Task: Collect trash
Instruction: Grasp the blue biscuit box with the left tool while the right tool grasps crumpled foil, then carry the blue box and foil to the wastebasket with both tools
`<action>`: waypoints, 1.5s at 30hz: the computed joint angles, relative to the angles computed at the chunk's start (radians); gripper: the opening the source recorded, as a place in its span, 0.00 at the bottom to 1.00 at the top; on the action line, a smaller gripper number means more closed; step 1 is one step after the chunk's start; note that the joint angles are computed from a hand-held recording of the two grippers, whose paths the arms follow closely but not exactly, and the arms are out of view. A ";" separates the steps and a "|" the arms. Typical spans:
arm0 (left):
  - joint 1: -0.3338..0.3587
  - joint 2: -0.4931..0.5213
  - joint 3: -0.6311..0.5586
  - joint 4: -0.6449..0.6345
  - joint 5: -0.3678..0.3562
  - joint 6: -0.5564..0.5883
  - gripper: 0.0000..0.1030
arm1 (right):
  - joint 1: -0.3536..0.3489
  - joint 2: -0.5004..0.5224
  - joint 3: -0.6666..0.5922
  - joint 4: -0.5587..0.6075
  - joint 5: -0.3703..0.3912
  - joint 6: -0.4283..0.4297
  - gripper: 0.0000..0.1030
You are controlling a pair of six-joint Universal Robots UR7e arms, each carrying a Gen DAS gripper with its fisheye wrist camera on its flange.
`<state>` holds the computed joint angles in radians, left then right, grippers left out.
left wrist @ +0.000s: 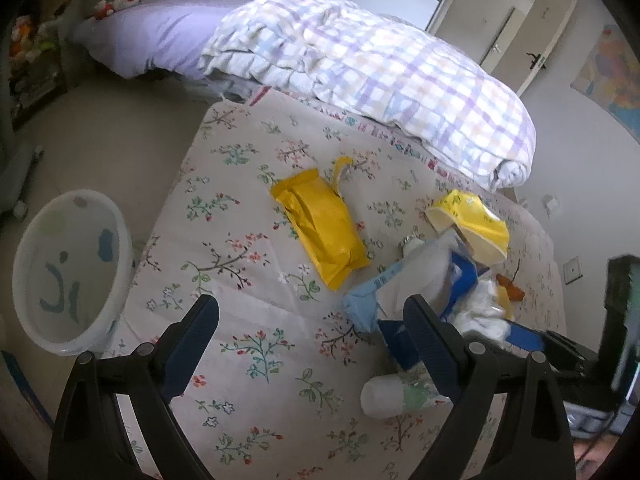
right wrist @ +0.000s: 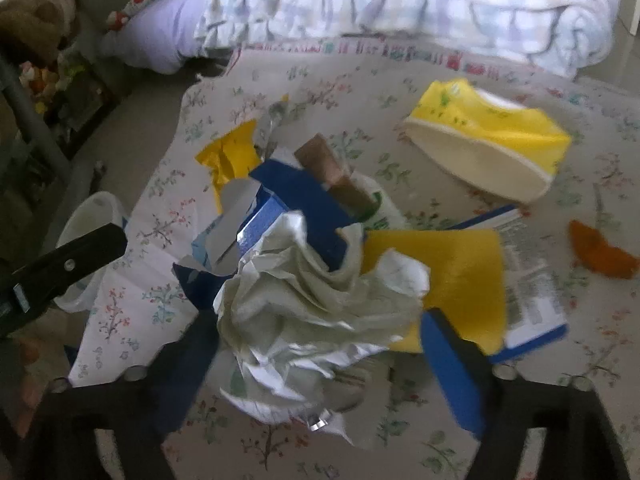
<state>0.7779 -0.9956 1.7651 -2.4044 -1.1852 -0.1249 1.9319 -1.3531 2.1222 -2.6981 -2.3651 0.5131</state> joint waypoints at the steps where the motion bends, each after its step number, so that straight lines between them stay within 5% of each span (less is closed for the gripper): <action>1: 0.000 -0.001 0.005 -0.004 -0.007 0.006 0.92 | -0.010 -0.005 0.009 -0.023 0.021 -0.006 0.57; 3: -0.002 0.002 0.015 -0.013 -0.028 0.023 0.92 | -0.017 -0.024 0.030 -0.066 0.053 -0.015 0.35; 12: -0.041 0.040 0.065 -0.101 -0.136 0.155 0.92 | 0.028 -0.161 0.126 -0.151 -0.039 0.026 0.32; 18: -0.112 0.059 0.135 -0.216 0.000 0.240 0.92 | 0.035 -0.252 0.171 -0.111 -0.092 0.062 0.32; 29: -0.190 0.120 0.185 -0.289 0.158 0.303 0.68 | 0.019 -0.315 0.217 -0.068 -0.079 0.087 0.32; 32: -0.209 0.132 0.196 -0.311 0.217 0.330 0.56 | 0.028 -0.314 0.216 -0.063 -0.086 0.095 0.32; 34: -0.213 0.130 0.202 -0.320 0.236 0.343 0.37 | 0.028 -0.314 0.216 -0.064 -0.086 0.093 0.32; 45: -0.125 0.026 0.163 -0.204 0.121 0.188 0.37 | 0.073 -0.253 0.179 -0.071 -0.136 0.109 0.33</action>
<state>0.6527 -0.9700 1.9281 -2.6080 -1.0637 0.0630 2.0046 -1.6061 2.3008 -2.7689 -2.5015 0.6221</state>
